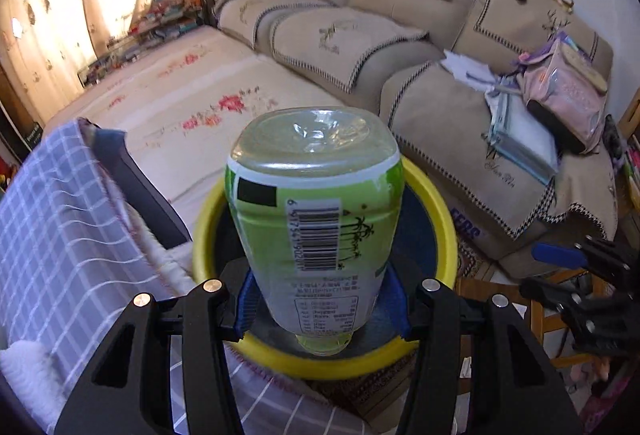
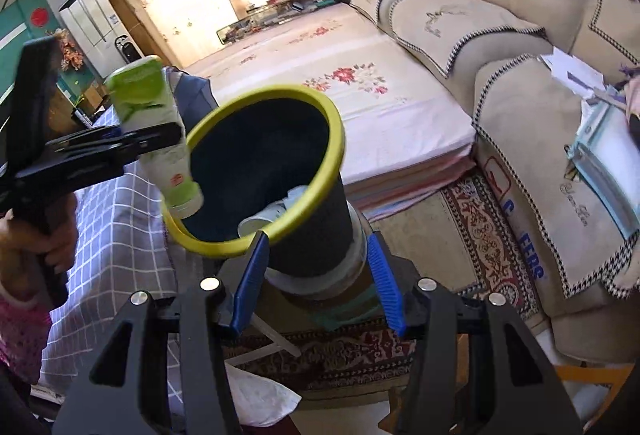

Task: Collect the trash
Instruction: 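Carry the milk bottle with the left gripper and release it into the bin, then grasp the white foam net with the right gripper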

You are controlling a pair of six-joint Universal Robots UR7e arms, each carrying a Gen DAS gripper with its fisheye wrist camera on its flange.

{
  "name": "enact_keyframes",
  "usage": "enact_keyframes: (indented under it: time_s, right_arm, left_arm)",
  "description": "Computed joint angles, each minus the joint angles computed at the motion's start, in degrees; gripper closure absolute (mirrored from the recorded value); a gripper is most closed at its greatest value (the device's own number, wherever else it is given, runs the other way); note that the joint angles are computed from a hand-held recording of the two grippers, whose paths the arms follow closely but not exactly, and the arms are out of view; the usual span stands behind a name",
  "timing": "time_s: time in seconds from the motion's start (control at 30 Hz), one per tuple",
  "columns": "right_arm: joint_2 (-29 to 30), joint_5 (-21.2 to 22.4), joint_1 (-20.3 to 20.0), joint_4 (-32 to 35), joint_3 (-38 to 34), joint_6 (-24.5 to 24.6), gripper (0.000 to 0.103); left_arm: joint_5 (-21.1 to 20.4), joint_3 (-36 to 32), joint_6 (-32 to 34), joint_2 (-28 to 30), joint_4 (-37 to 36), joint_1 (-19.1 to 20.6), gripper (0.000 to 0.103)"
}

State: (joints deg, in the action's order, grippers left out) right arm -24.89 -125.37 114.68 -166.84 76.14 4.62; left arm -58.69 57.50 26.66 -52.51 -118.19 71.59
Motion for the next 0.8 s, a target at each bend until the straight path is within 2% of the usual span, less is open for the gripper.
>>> enact_keyframes:
  time_s: [0.07,0.13,0.27,0.47,0.63,0.8]
  right_arm:
    - [0.1,0.3,-0.1,0.6,-0.1,0.1,0.051]
    - [0.5,0.6,-0.1,1.0,-0.5,-0.3,0.051]
    - [1.8,1.3,0.3,1.8,-2.3,-1.4,0.05]
    - [4.6,4.7,1.1,4.5,-6.8,-2.7,0.05]
    - [10.1,8.3,3.4,10.2,-16.6,-5.6,0.05]
    - [19.9,11.7,6.6,20.9,-34.5,-9.8,0.049]
  left_arm:
    - [0.6,0.1,0.1,0.6,-0.9,0.1,0.046]
    - [0.2,1.1,0.2,-0.1,-2.4,0.2,0.033]
    - [0.2,4.4,0.5,-3.3,-5.0,0.0,0.032]
    - [-1.4,14.9,-1.3,-15.5,-11.0,0.1,0.022]
    - [0.7,23.7,-4.1,-26.8,-16.3,1.7,0.017]
    - [6.2,30.2,-5.0,-36.1,-22.3,4.2,0.016]
